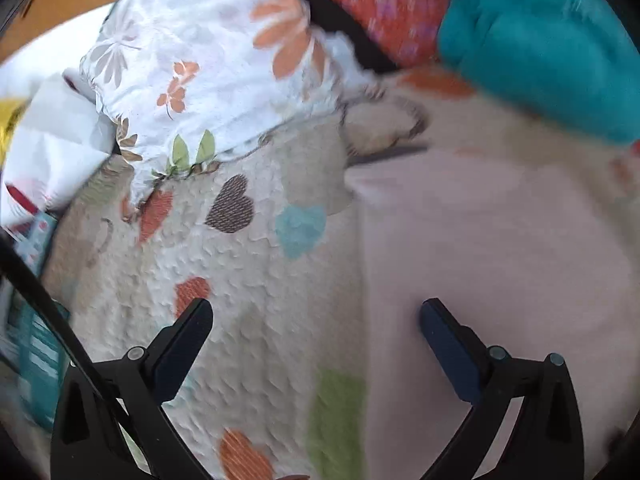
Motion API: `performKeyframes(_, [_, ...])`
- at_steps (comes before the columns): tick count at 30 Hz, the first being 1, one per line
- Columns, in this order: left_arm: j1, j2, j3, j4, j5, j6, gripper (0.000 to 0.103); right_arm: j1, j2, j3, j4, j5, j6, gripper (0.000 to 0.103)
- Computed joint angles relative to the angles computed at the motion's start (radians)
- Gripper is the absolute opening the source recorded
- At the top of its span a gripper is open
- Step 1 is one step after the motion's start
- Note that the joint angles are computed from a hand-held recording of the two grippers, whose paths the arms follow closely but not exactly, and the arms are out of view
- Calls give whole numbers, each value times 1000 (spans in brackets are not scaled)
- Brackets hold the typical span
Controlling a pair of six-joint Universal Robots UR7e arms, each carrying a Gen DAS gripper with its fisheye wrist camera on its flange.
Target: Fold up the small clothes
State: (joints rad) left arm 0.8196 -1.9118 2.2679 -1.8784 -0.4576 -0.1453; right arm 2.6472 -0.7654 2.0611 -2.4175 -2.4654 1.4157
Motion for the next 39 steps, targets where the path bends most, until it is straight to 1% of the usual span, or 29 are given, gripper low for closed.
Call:
performKeyframes(2, [43,61,-4,-143,8,71,103,-3,-1,8,-30,10,-12,71])
performKeyframes(4, [62,111,-19,-205,24,100,103,-5,-1,12,-45,15,-20,72])
performKeyframes(7, [83,226,-2,-418,138,239,103,-20,1,21,-86,31,-43,72])
performKeyframes(8, [99,269,1,-523,154,311,103,-26,2,28,-113,40,-57,72])
performKeyframes(9, [119,304,-6,-600,150,358,103,-34,4,34,-142,49,-76,72])
performKeyframes(11, [149,346,-29,-663,128,384,103,-38,8,34,-143,47,-83,72])
performKeyframes(12, [164,371,-46,-722,110,413,103,-41,10,32,-130,41,-81,72])
performKeyframes(13, [173,389,-63,-751,97,425,103,-46,10,31,-118,36,-77,72])
performKeyframes(14, [179,410,-77,-770,101,430,103,-50,11,34,-117,37,-72,72])
performKeyframes(16, [192,471,-125,-799,145,441,103,-65,10,45,-136,41,-72,73])
performKeyframes(17, [199,486,-157,-774,150,420,103,-70,11,47,-139,44,-75,74])
performKeyframes(18, [201,482,-176,-739,138,385,103,-76,13,48,-142,46,-79,74])
performKeyframes(20, [204,442,-200,-660,83,306,103,-81,17,42,-130,32,-82,75])
performKeyframes(22, [202,364,-207,-520,0,205,103,-75,21,28,-92,2,-73,75])
performKeyframes(23, [196,308,-199,-446,-48,167,103,-68,23,18,-60,-18,-61,75])
performKeyframes(25, [175,212,-165,-357,-97,126,103,-56,25,1,-2,-64,-27,75])
performKeyframes(26, [158,166,-142,-318,-104,104,103,-52,25,-3,10,-77,-17,75])
performKeyframes(29, [91,-5,-78,-132,-136,36,103,-41,24,-14,46,-118,17,75])
performKeyframes(31, [52,-120,-54,27,-172,-36,103,-37,25,-13,40,-132,24,75])
performKeyframes(33, [11,-227,-39,189,-201,-123,103,-36,30,-11,16,-135,17,75])
performKeyframes(35, [-18,-313,-26,308,-231,-195,103,-30,32,-16,0,-144,11,75])
performKeyframes(37, [-23,-362,-13,375,-253,-231,103,-29,26,-39,-5,-148,-45,75])
performKeyframes(39, [-14,-387,10,376,-254,-231,103,-29,25,-64,-12,-158,-84,75])
